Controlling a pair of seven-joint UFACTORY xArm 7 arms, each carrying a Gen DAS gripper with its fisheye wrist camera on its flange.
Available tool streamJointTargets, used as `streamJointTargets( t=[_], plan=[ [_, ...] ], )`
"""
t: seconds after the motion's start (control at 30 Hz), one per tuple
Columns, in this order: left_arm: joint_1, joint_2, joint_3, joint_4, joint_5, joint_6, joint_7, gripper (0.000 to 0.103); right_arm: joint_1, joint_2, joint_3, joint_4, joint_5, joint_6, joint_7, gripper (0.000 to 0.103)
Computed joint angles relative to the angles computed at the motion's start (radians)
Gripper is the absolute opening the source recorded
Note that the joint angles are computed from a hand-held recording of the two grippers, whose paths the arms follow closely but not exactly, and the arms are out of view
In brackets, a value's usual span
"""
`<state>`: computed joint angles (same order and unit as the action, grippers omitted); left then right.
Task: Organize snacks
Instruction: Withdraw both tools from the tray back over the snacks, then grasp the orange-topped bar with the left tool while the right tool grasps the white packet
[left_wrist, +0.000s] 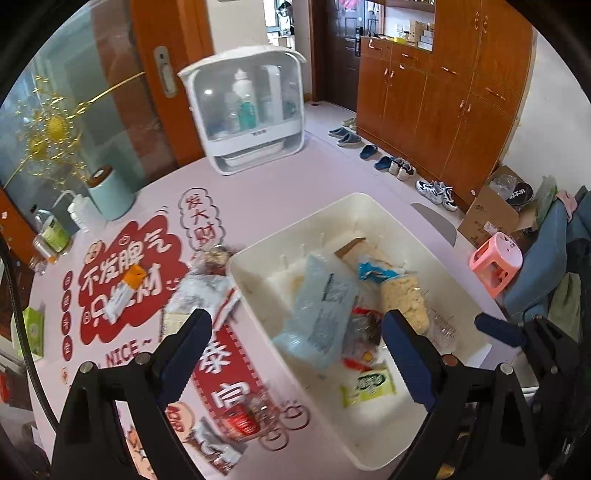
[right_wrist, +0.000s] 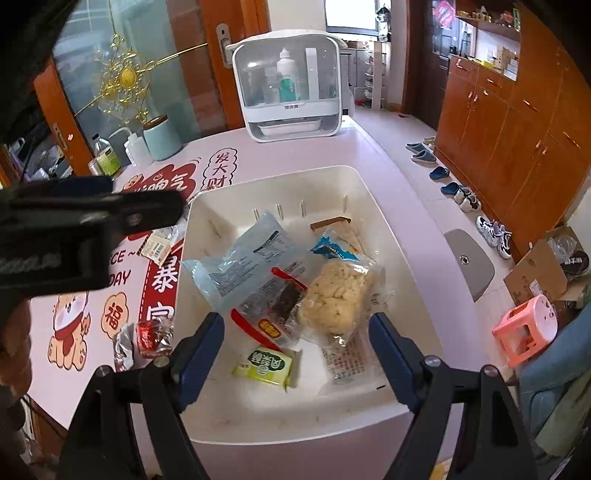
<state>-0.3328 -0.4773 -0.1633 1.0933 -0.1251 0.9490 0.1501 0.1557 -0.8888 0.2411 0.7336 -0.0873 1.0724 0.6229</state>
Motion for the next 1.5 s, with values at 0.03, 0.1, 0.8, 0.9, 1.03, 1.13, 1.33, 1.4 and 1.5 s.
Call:
streamJointTargets(
  t=[0.03,0.1,0.8,0.9,1.03,1.13,1.33,1.4,1.5],
  plan=[
    [0.004,-0.016,0.012,-0.006,0.003,0.003,0.012,0.093,-0.005,0.005,0.005,0.006,0.003,0.001,0.014,0.081],
    [0.016,-0.045,0.034,-0.016,0.012,0.008,0.039,0.093,-0.015,0.015,0.011,0.017,0.01,-0.001,0.046,0.081],
    [0.28,0.207,0.29,0.228,0.002,-0.089,0.628,0.093,-0.011,0.651,0.238,0.628,-0.341,0.074,0.302,0.081],
    [0.308,0.324,0.297,0.332,-0.069,-0.071,0.7,0.093,0.022,0.776,0.237,0.755,-0.41,0.095,0.281,0.081],
    [0.356,0.468,0.271,0.462,-0.134,-0.016,0.742,0.093,0.073,0.923,0.205,0.899,-0.445,0.155,0.211,0.081],
    [0.389,0.593,0.232,0.566,-0.133,0.047,0.719,0.093,0.1,1.018,0.164,0.967,-0.415,0.156,0.146,0.081],
    [0.382,0.72,0.17,0.58,-0.023,0.03,0.638,0.093,0.151,1.163,0.099,1.043,-0.365,0.165,-0.013,0.081],
    [0.37,0.756,0.162,0.58,0.016,0.016,0.611,0.093,0.164,1.223,0.079,1.079,-0.342,0.178,-0.077,0.081],
    [0.352,0.825,0.156,0.61,0.065,0.028,0.561,0.093,0.188,1.285,0.046,1.121,-0.324,0.2,-0.151,0.081]
  ],
)
